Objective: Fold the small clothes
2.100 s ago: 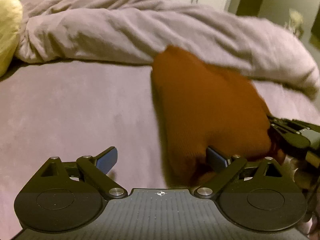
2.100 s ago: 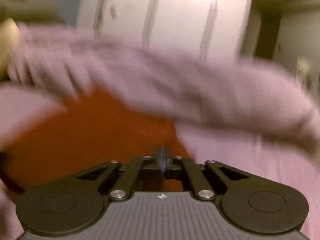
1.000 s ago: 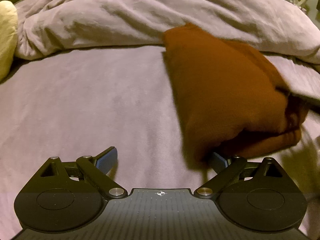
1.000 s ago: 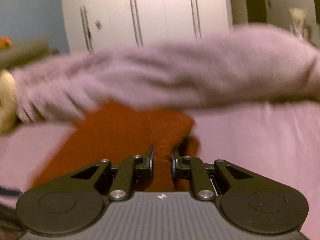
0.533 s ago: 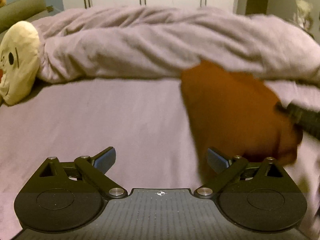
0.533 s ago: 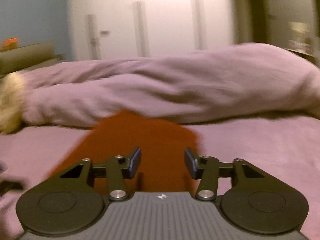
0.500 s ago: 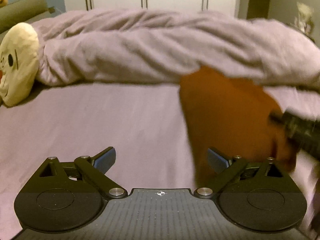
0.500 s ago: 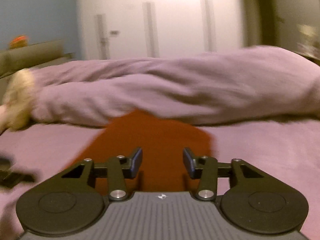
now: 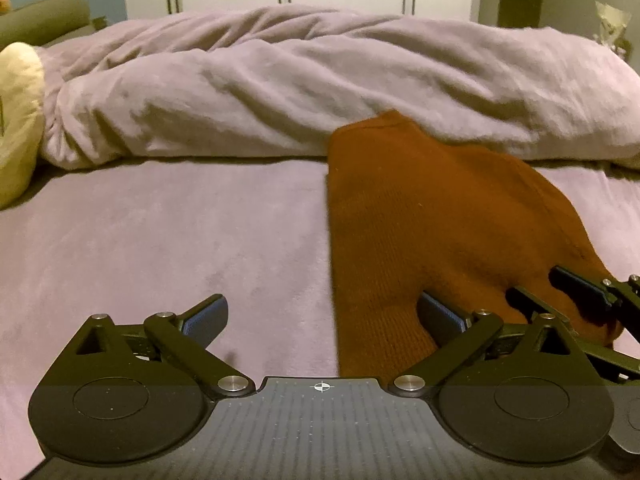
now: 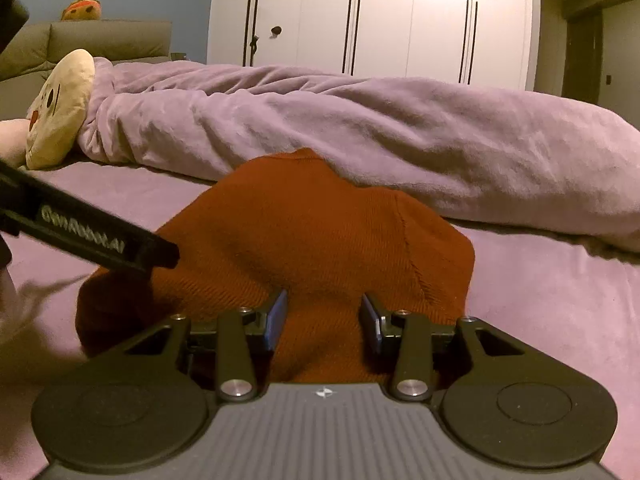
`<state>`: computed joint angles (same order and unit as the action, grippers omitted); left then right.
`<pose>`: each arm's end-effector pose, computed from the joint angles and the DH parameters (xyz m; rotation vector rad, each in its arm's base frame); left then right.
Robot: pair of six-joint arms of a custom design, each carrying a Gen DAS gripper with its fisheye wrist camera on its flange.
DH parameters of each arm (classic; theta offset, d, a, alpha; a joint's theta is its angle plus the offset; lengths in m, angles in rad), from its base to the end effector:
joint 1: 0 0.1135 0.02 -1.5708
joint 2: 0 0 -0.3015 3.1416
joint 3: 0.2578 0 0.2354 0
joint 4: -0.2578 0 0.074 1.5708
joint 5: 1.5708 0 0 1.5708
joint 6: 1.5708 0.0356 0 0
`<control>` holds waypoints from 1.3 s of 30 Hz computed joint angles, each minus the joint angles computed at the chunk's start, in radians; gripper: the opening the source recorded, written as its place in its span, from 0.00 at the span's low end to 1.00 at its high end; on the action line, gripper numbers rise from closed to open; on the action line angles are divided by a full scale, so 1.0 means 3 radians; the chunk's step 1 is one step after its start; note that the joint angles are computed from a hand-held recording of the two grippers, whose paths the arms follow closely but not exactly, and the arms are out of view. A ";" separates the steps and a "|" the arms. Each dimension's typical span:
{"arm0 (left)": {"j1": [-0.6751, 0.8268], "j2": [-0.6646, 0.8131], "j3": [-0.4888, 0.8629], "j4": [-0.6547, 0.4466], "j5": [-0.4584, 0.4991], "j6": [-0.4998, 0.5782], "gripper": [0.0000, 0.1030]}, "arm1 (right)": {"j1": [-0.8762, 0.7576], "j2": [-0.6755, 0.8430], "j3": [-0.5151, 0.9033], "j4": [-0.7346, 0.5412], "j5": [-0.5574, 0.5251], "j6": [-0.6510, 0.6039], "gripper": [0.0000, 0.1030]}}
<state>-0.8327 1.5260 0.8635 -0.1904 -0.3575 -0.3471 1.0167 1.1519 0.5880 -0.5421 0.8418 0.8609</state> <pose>0.2067 -0.2087 0.2412 0.4109 2.3222 -0.1378 0.1097 0.1269 0.2306 0.0612 2.2125 -0.1618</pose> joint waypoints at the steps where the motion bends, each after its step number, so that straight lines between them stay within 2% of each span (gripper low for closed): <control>1: 0.0013 -0.0030 0.0019 -0.0046 0.0009 0.0016 1.00 | -0.0033 -0.0029 0.0007 0.0046 -0.0019 -0.0051 0.39; 5: 0.0087 -0.0108 0.0108 -0.0199 0.0044 0.0137 1.00 | -0.0239 -0.0270 0.0117 0.0018 -0.0237 -0.0025 0.40; 9: 0.0143 -0.0044 0.0235 -0.0283 0.0117 0.0129 1.00 | -0.0455 -0.0348 0.0185 0.0007 -0.0209 0.0023 0.42; 13: 0.0149 0.0066 0.0276 -0.0199 0.0120 0.0220 1.00 | -0.0675 -0.0220 0.0092 0.0158 -0.0337 -0.0195 0.42; 16: 0.0230 0.0140 0.0254 -0.0052 0.0274 0.0262 1.00 | -0.0785 -0.0183 -0.0072 0.0400 -0.0429 -0.0348 0.44; 20: 0.0608 0.0157 0.0323 -0.0163 0.0942 0.0131 1.00 | -0.1402 -0.0738 -0.0319 0.0697 -0.1141 -0.0412 0.45; 23: 0.0894 0.0168 0.0359 -0.0225 0.1391 -0.0019 1.00 | -0.1847 -0.0980 -0.0328 0.0530 -0.1434 -0.0236 0.58; 24: 0.0986 0.0183 0.0360 -0.0212 0.1545 -0.0046 1.00 | -0.2094 -0.1051 -0.0374 0.0534 -0.1637 -0.0218 0.59; 26: 0.1138 0.0224 0.0367 -0.0190 0.1782 -0.0085 1.00 | -0.2773 -0.1120 -0.0526 0.0664 -0.2387 -0.0238 0.63; 29: 0.1351 0.0289 0.0301 0.0003 0.2259 -0.0167 1.00 | -0.3706 -0.1220 -0.0869 0.1131 -0.3552 -0.0247 0.63; 31: 0.1408 0.0404 0.0292 0.0159 0.2463 -0.0178 1.00 | -0.3930 -0.1141 -0.0970 0.1387 -0.3942 -0.0220 0.65; 35: 0.1457 0.0798 0.0473 0.0217 0.2929 -0.0182 1.00 | -0.3771 -0.0839 -0.1144 0.1922 -0.3980 -0.0099 0.65; 37: 0.1448 0.0881 0.0457 0.0391 0.2965 -0.0263 1.00 | -0.3796 -0.0736 -0.1185 0.2096 -0.4053 -0.0087 0.60; 39: 0.1428 0.0943 0.0452 0.0526 0.2969 -0.0239 1.00 | -0.3996 -0.0596 -0.1264 0.2341 -0.4287 -0.0013 0.47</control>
